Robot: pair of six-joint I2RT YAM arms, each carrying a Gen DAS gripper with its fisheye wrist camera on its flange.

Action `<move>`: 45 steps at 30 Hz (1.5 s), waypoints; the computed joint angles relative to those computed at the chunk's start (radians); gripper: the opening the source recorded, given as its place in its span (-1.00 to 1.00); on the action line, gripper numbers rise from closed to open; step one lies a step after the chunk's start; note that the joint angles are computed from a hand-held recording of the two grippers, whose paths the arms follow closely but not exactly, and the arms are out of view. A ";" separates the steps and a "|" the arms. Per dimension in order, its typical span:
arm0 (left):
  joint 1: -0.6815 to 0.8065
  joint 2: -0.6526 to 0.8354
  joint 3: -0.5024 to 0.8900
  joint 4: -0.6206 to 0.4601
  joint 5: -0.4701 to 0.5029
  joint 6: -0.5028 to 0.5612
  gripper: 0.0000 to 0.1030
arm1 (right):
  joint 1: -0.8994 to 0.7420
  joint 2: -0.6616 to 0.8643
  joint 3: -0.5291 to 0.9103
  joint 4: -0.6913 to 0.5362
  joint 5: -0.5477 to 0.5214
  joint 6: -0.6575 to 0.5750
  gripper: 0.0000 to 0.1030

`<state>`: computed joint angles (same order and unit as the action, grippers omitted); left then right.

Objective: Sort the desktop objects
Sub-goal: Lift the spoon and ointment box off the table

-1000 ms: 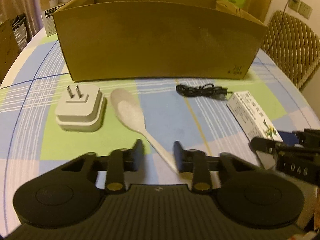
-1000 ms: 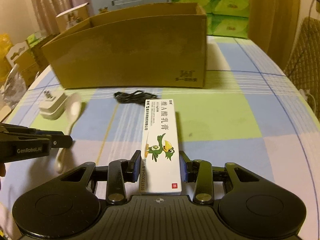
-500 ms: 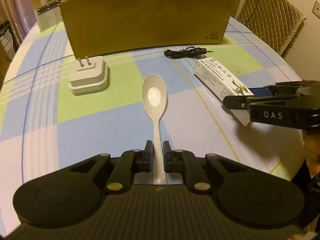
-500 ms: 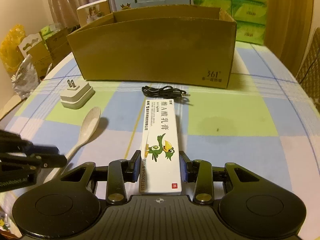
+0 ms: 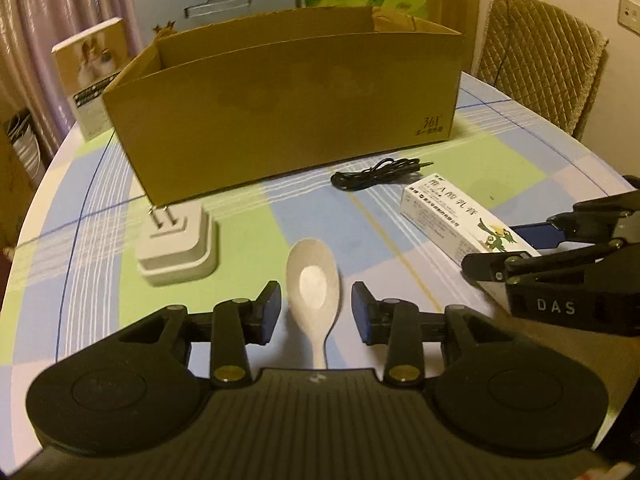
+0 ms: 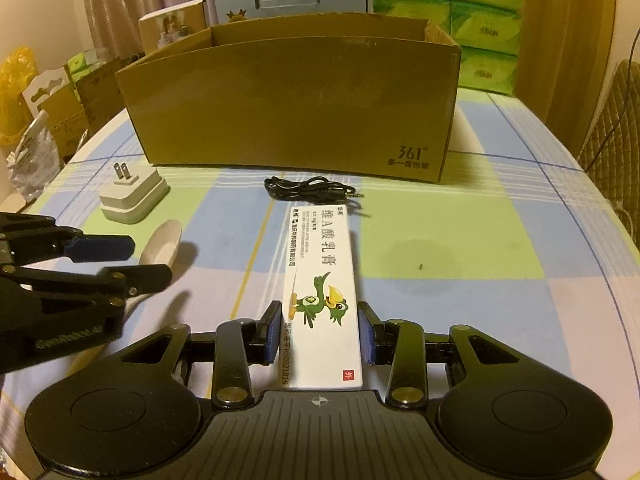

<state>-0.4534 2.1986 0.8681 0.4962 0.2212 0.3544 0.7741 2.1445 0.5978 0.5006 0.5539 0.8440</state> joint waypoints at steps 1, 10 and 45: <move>-0.006 0.008 0.005 0.004 -0.006 0.001 -0.36 | -0.001 0.000 0.000 0.001 -0.001 -0.001 -0.31; -0.018 0.058 0.061 -0.033 -0.044 -0.032 -0.31 | 0.001 -0.006 0.000 0.003 0.022 -0.009 -0.25; 0.005 -0.004 0.071 -0.079 0.027 -0.149 -0.49 | -0.034 0.015 0.016 0.029 0.012 -0.032 -0.07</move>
<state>-0.4480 2.1941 0.9396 0.4169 0.2479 0.2058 0.7399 2.1594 0.6133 0.5297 0.5661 0.8123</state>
